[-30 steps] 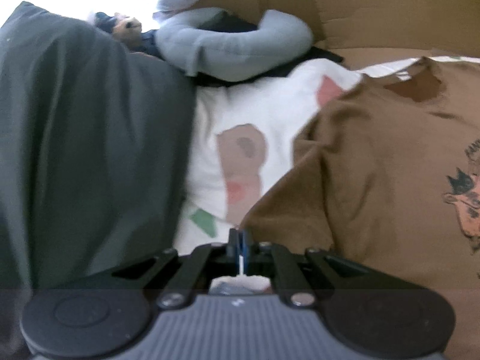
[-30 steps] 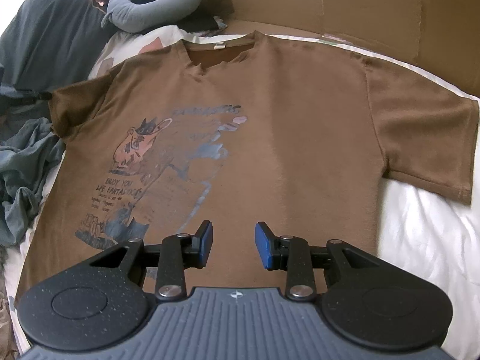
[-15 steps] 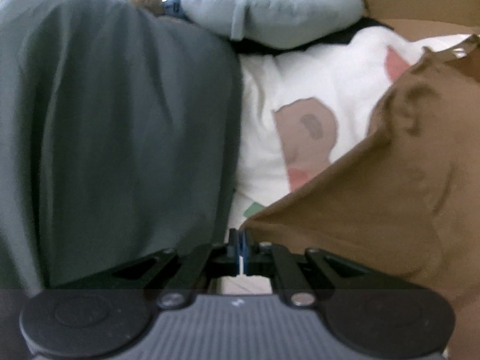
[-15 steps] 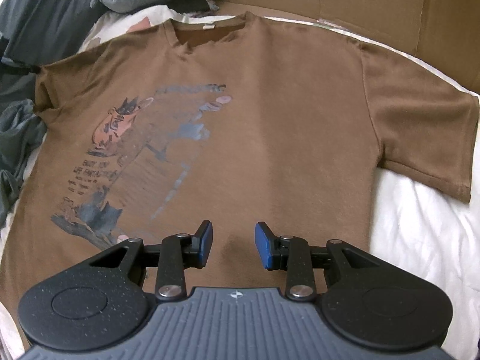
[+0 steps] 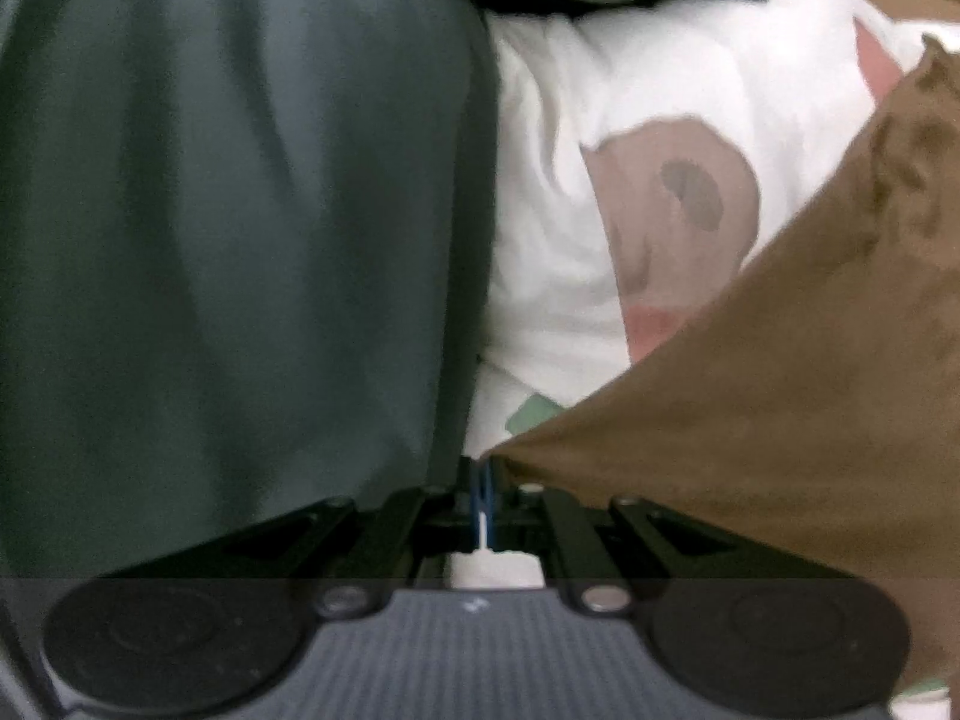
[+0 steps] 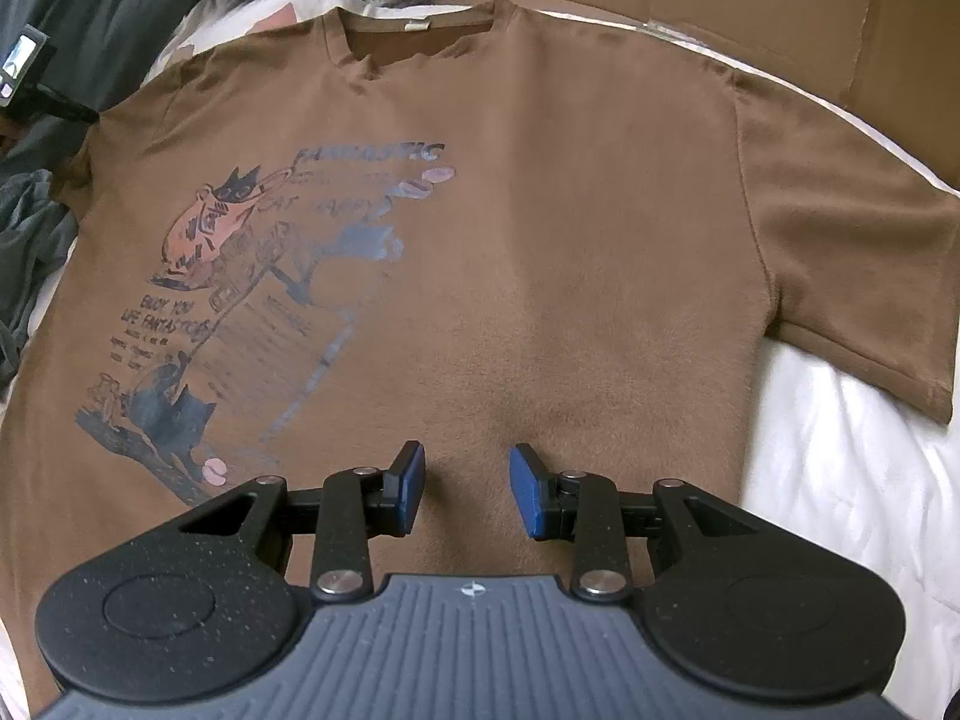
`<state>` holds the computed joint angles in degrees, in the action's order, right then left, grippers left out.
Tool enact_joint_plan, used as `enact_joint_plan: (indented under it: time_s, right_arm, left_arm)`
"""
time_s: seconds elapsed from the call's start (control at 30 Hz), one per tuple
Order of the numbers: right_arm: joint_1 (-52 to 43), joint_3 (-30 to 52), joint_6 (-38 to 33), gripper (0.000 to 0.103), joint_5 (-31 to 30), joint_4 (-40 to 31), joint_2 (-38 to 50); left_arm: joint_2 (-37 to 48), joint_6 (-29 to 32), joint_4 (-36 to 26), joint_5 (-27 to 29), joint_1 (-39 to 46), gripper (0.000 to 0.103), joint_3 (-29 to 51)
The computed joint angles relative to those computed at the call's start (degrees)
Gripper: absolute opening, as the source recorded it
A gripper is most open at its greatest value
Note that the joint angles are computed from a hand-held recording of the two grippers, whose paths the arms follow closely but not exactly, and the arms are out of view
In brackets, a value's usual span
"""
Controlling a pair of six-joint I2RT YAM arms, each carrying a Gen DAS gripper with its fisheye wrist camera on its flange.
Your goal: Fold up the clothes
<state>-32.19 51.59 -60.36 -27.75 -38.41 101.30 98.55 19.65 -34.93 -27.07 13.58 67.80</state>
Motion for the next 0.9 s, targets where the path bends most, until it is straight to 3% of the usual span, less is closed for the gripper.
enact_joint_plan:
  time_s: [0.27, 0.4, 0.6, 0.77, 0.9]
  right_arm:
    - [0.5, 0.0, -0.5, 0.038, 0.7, 0.5, 0.7]
    - [0.3, 0.1, -0.5, 0.038, 0.6, 0.3, 0.7]
    - [-0.2, 0.4, -0.7, 0.039, -0.4, -1.0, 0.5]
    - [-0.4, 0.1, -1.4, 0.039, -1.1, -1.6, -0.1]
    - [-1.0, -0.3, -1.4, 0.039, -1.8, -2.0, -0.9]
  left_arm:
    - [5.1, -1.6, 3.4, -0.5, 0.6, 0.002, -2.1]
    - [6.9, -4.4, 1.1, -0.2, 0.5, 0.006, -1.1]
    - [0.9, -7.8, -3.6, 2.2, 2.6, 0.009, -1.1]
    - [-5.8, -9.5, -9.1, 4.5, 2.3, 0.026, -2.9]
    - [-10.9, -11.1, -12.7, 5.9, 1.7, 0.029, -4.8]
